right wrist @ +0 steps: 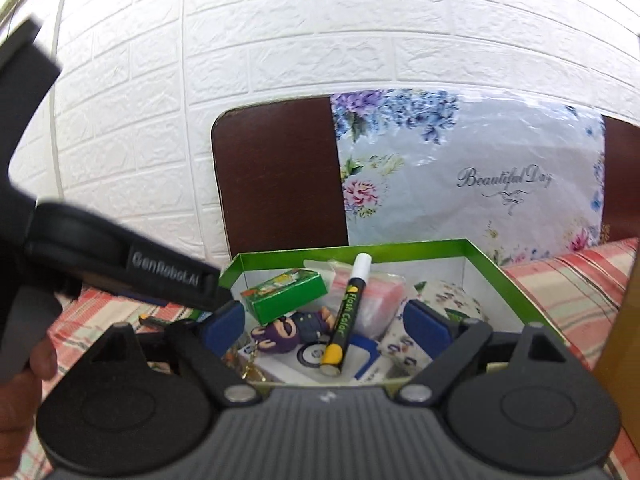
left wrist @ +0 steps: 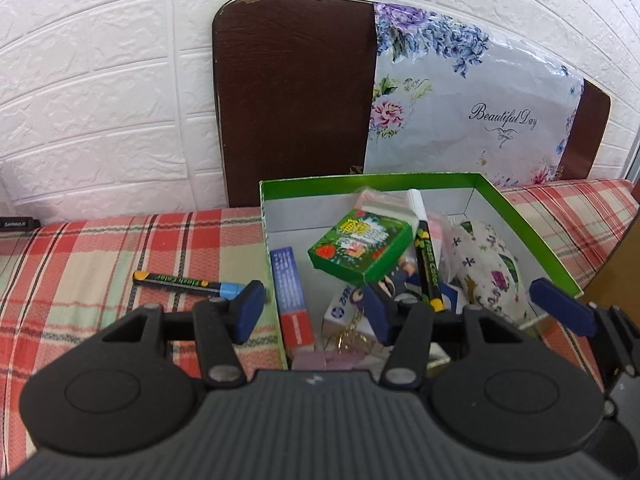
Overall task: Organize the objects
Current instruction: 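Lower the candy box into the green box and open the left tool, then move the right tool toward the black blue-capped marker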
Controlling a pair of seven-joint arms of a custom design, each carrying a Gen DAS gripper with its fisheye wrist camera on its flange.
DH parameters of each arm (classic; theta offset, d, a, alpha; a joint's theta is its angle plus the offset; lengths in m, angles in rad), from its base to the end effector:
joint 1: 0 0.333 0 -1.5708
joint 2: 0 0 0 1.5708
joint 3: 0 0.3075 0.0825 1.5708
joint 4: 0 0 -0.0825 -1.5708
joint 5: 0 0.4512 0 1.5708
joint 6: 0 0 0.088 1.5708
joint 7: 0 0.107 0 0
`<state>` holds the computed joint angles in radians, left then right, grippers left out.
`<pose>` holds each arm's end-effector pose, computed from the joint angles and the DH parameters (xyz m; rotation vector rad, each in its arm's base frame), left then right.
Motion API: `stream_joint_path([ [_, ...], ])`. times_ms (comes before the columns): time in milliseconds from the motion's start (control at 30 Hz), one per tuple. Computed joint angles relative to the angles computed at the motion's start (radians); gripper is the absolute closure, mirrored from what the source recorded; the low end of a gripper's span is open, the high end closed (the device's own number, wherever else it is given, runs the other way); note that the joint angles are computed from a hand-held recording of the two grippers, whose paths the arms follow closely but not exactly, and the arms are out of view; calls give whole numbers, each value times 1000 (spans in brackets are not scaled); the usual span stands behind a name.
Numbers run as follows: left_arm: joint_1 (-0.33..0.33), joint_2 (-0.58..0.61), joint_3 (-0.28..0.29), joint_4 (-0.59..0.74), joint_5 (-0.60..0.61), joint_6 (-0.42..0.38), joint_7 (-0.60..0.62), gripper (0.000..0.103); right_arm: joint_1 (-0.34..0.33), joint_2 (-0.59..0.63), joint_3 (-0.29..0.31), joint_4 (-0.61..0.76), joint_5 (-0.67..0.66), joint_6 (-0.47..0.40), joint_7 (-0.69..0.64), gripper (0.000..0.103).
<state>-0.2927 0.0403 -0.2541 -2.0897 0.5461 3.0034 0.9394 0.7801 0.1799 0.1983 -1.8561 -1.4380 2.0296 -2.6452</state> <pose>0.5397 -0.3709 0.4585 -1.3592 2.0907 -1.0329 0.4341 0.5340 0.4290 -1.1820 1.7069 -1.0796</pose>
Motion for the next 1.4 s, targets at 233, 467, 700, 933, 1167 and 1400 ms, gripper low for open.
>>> stream_joint_path([
  [233,-4,-94,-2,-92,24,16,-51,40,7,-47,21,-37,8,-19,22,13],
  [467,6,-180,-12,-182,92,26,-116,34,15,-87,56,-81,38,-32,55,13],
  [700,-28,-264,14,-288,5,37,-60,33,30,-96,85,-97,54,-47,59,14],
  [933,-19,-348,20,-377,33,28,-84,33,48,-70,86,-73,102,-31,38,14],
  [1167,20,-422,13,-466,58,52,-116,26,64,-47,79,-33,110,-29,30,14],
  [1400,32,-451,39,-515,59,67,-119,26,90,2,64,35,107,-31,-32,14],
])
